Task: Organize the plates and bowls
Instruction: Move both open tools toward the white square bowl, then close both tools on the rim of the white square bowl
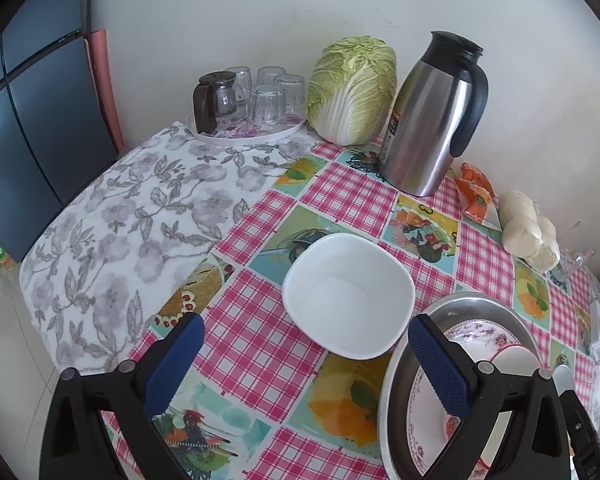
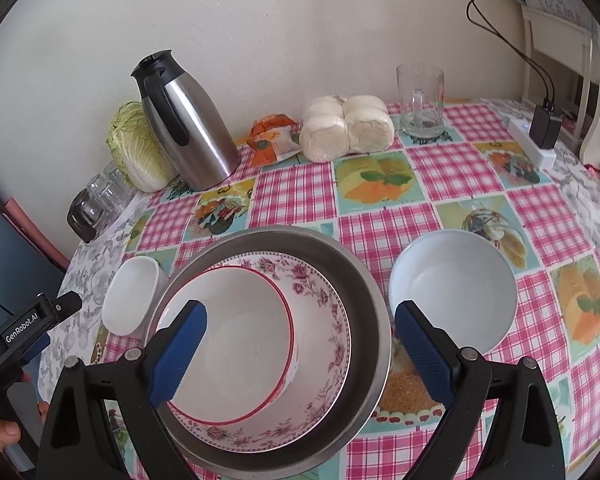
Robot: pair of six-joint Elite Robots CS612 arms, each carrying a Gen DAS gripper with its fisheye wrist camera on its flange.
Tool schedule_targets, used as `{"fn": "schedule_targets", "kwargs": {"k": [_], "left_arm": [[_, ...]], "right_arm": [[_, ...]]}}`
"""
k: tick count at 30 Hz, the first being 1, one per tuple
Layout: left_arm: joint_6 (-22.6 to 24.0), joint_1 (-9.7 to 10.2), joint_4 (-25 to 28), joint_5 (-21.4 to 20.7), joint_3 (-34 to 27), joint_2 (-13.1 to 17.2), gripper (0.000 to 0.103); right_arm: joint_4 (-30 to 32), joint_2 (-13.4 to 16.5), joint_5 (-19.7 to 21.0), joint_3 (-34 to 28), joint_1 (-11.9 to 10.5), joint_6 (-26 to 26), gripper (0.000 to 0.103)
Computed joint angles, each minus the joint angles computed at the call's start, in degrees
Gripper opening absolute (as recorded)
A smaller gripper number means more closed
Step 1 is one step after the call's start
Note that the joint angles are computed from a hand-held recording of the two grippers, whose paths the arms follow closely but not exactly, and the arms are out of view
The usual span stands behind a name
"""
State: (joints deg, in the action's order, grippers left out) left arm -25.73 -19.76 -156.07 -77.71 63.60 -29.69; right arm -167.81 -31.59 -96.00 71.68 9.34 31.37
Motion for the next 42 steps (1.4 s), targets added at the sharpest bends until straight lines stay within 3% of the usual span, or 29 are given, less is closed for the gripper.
{"fn": "schedule_targets", "kwargs": {"k": [5,17,23,28,35,42], "left_arm": [[-2.0,1.10,-0.3,-0.9,-0.2,0.4,0.103],[-6.5,3.60,-0.3,-4.9,-1.2,1.8,0.103],[-7.5,4.16,-0.4,-6.3,-1.8,2.4,0.103],[-8.3,4.43,-0.9,-6.7,-2.3,3.0,0.103],[-10.6,5.19,-3.5,-9.0,-3.0,3.9,0.103],[-11.2,5.90,-0.3,-11.4,-5.2,5.2,0.103]], "right_arm": [[-0.1,0.1,-1.4,-0.5,0.5,-1.2,0.096],[6.2,-0.4,-2.5,-3.0,1.2,-2.7,0.096],[6.6,0.3,-0.2,-6.7,1.5,-3.1,0.096],[12.3,1.9,-2.4,-11.8,2.6,-6.1,0.096],[21.1,5.4,0.7,-19.3,3.0,-5.7,0.096],[27.8,9.6,0.8,-27.6,4.1,-12.4,0.096]]}}
